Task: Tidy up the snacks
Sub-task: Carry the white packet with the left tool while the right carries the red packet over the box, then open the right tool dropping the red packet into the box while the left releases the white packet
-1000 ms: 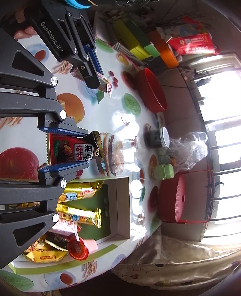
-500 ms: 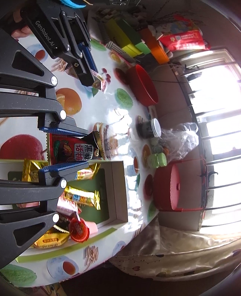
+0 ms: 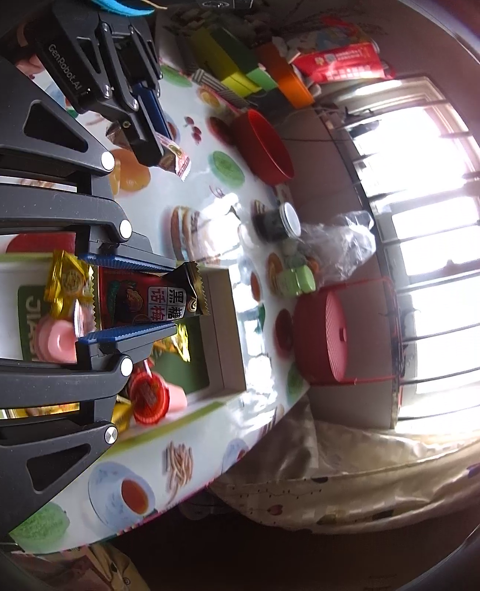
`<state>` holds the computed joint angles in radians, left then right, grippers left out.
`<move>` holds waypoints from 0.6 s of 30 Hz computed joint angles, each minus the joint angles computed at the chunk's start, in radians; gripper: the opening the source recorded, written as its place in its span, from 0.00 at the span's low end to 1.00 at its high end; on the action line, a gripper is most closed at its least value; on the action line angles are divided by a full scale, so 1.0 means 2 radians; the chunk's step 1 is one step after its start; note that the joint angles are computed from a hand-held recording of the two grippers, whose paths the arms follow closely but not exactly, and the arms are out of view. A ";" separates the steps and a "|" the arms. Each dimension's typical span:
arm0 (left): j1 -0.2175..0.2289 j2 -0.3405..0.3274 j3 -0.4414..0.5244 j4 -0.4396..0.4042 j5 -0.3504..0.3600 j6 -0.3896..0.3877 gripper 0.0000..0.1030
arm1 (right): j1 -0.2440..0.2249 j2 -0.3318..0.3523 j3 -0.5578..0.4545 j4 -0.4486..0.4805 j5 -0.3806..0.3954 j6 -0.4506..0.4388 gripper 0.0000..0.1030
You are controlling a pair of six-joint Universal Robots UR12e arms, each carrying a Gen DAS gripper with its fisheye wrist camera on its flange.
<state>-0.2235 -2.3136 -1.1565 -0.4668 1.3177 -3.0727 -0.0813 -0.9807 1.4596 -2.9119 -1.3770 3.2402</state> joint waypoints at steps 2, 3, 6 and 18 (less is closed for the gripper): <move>-0.002 -0.001 0.002 -0.001 -0.002 0.002 0.21 | -0.003 -0.001 0.002 -0.001 -0.003 0.000 0.25; -0.003 -0.002 0.003 -0.003 -0.004 0.004 0.21 | -0.004 -0.002 0.003 -0.002 -0.005 0.001 0.25; -0.006 -0.004 0.009 -0.009 -0.008 0.010 0.21 | -0.008 -0.003 0.005 -0.006 -0.010 0.005 0.25; -0.015 -0.019 0.033 -0.034 -0.013 0.023 0.21 | -0.023 -0.001 0.005 -0.005 -0.021 0.016 0.25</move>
